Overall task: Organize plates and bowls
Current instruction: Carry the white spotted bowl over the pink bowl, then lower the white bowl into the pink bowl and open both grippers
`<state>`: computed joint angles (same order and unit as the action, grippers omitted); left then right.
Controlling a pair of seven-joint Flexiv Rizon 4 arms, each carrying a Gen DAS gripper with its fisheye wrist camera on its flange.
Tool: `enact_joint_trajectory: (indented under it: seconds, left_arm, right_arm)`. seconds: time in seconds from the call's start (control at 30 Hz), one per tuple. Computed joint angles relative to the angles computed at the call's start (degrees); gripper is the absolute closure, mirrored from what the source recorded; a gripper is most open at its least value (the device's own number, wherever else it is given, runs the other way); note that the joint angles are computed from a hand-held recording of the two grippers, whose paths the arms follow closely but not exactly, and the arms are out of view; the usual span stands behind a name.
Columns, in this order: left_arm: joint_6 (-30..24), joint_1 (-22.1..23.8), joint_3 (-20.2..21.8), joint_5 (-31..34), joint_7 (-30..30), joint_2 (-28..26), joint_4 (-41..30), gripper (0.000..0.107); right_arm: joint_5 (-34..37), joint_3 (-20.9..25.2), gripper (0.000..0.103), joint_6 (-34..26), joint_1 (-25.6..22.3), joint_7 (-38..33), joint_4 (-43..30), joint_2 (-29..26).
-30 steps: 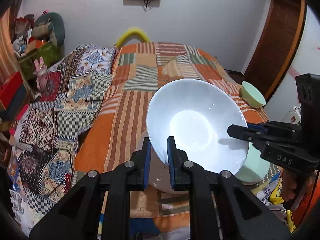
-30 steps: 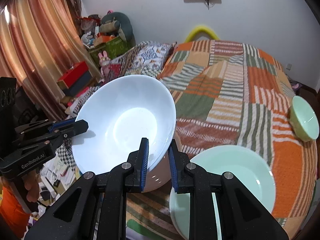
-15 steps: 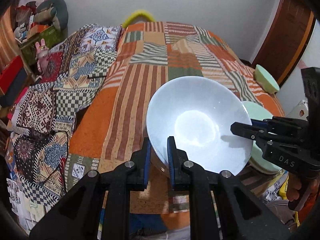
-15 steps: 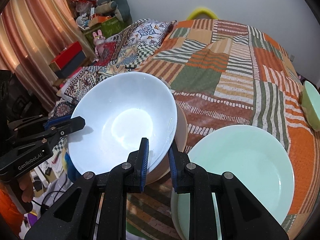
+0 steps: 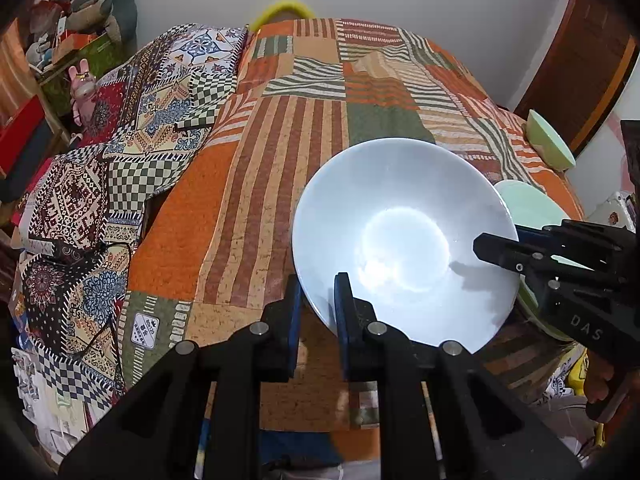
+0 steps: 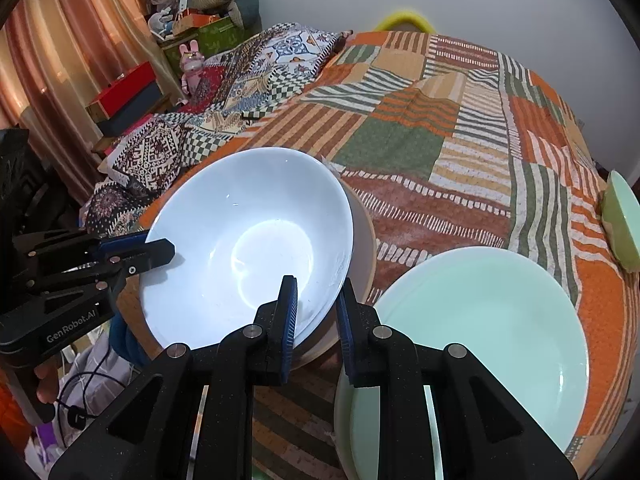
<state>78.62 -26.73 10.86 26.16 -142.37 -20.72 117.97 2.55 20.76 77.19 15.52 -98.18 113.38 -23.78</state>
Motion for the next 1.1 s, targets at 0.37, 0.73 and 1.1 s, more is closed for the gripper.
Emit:
enact_joint_trajectory:
  seconds: [0.37, 0.73, 1.1]
  left_arm:
    - [-0.56, -0.03, 0.41, 0.77, -1.25, -0.90, -0.88, 0.092]
    - [-3.27, -2.04, 1.85, 4.52, -3.83, -0.31, -2.91, 0.088]
    - [-6.45, -0.55, -0.98, 10.36, -7.54, 2.29, -4.33, 0.088]
  right_arm:
    - [-0.30, -0.01, 0.078, -0.22, 0.47, -0.09, -0.38, -0.68]
    - [2.29, 1.61, 0.076, -2.67, -1.42, -2.04, -1.81, -0.58]
    - [-6.22, -7.41, 0.073, 5.46, 5.97, 4.79, 3.64, 1.92]
